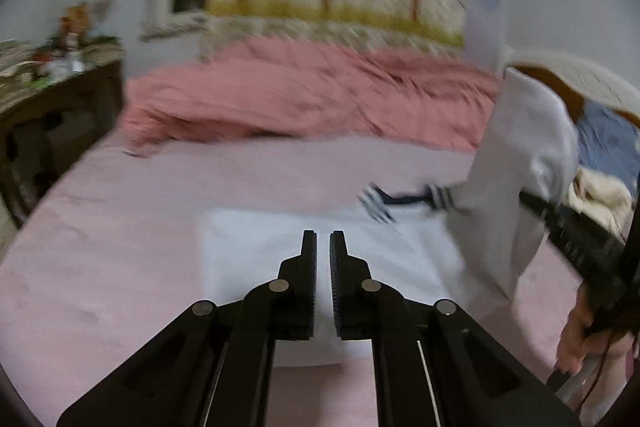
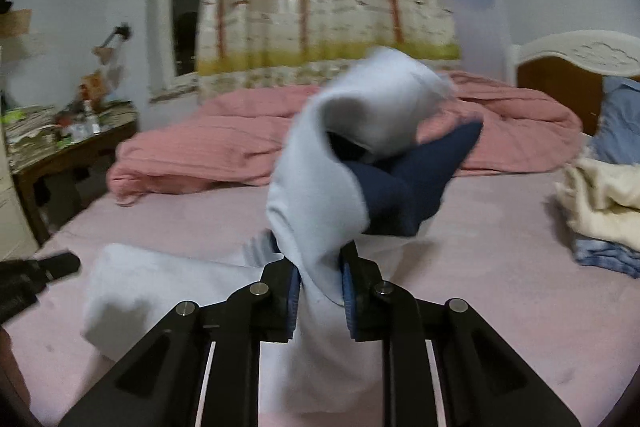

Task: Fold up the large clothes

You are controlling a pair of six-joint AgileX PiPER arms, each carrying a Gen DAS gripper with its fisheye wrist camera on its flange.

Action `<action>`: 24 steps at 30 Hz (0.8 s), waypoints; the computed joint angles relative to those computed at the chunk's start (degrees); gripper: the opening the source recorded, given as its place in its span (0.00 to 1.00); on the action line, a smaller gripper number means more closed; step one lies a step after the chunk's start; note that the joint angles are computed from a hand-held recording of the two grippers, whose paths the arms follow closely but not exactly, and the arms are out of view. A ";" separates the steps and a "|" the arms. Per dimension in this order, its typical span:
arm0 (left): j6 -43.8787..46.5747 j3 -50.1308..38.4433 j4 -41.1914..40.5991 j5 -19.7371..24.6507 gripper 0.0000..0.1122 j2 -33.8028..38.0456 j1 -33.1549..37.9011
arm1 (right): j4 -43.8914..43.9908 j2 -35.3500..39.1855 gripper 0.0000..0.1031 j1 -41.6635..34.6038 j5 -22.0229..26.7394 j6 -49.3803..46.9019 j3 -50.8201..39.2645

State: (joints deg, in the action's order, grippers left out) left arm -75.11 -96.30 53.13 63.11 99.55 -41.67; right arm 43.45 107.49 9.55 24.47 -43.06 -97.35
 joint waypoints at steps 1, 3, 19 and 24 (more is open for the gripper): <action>-2.69 3.98 1.71 0.39 0.06 -3.00 -0.07 | -1.38 -1.01 0.19 2.63 -1.58 0.63 1.28; -8.86 12.86 3.53 -1.73 0.06 -8.96 0.98 | -3.47 -2.47 0.19 8.03 -4.78 1.15 3.72; -18.09 34.97 7.28 -10.99 0.22 -17.90 7.97 | -34.84 7.35 0.21 25.27 0.76 29.38 -0.41; -17.64 37.85 5.27 -24.32 0.42 -24.18 10.73 | -23.72 -0.76 0.25 21.68 -2.72 14.27 10.93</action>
